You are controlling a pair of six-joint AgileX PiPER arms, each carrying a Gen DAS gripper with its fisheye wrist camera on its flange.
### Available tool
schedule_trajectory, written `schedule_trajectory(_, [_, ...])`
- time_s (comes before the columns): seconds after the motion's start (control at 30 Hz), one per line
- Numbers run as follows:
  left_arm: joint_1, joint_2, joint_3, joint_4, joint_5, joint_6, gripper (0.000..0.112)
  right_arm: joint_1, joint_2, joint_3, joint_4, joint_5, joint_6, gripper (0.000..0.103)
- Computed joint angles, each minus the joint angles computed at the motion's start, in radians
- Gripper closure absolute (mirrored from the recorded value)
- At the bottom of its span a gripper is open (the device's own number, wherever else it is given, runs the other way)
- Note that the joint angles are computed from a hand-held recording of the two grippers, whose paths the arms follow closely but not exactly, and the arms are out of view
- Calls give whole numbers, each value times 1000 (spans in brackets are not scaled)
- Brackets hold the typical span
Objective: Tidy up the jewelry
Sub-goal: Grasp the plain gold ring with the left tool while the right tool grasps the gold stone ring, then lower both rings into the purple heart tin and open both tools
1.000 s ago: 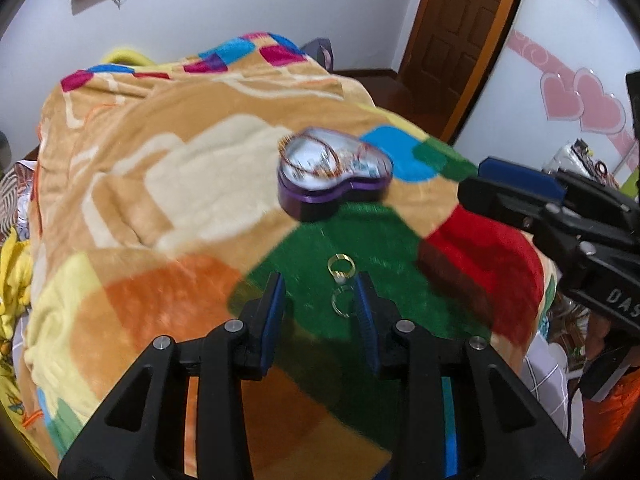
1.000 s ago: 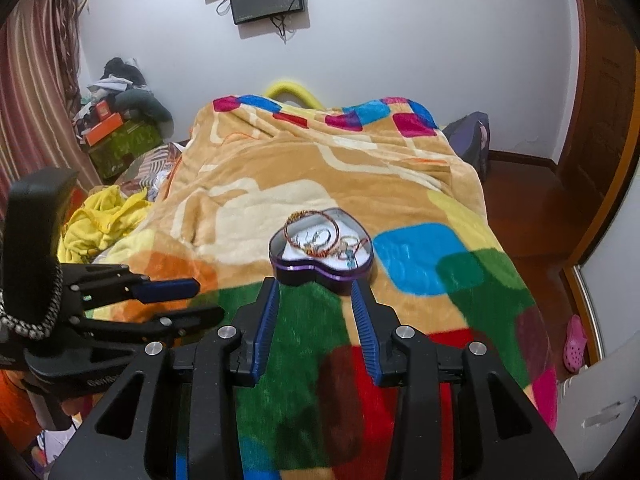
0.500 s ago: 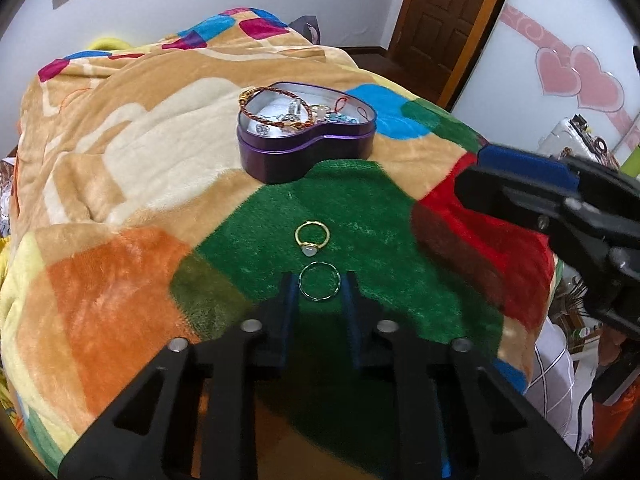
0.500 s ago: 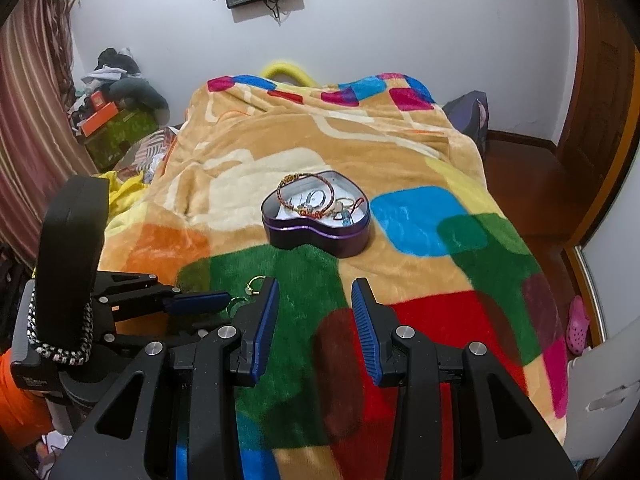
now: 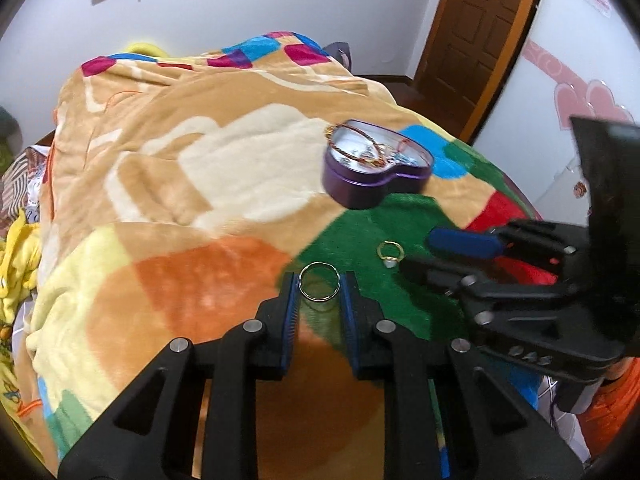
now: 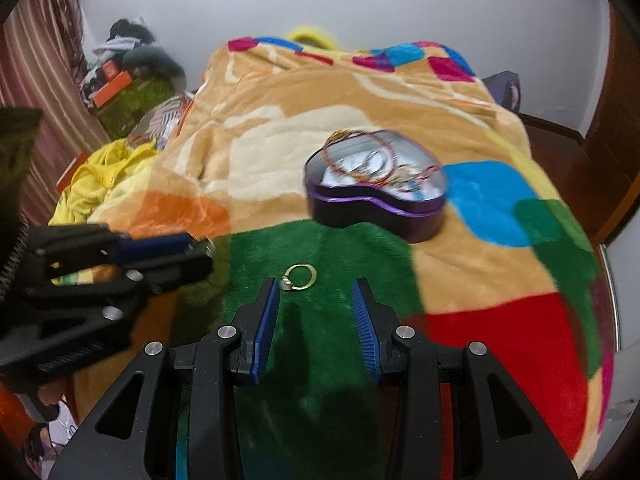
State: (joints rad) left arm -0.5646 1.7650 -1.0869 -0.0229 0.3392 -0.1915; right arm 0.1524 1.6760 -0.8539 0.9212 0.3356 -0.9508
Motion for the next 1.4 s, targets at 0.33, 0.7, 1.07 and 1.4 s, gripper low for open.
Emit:
schedule_trajectory(0.33, [20, 10, 8, -59, -23, 55, 92, 37, 44, -21, -21, -36, -20, 69])
schedule_trajectory(0.7, [-3, 12, -15, -9, -23, 0, 92, 43, -4, 17, 74, -94, -124, 84])
schedule_trajectory(1.07, [-17, 0, -81, 38, -7, -53, 92, -41, -129, 39, 282, -67, -311, 84])
schedule_trajectory(1.4, [-35, 12, -179, 114, 7, -111, 92, -100, -202, 36, 473, -49, -481, 84])
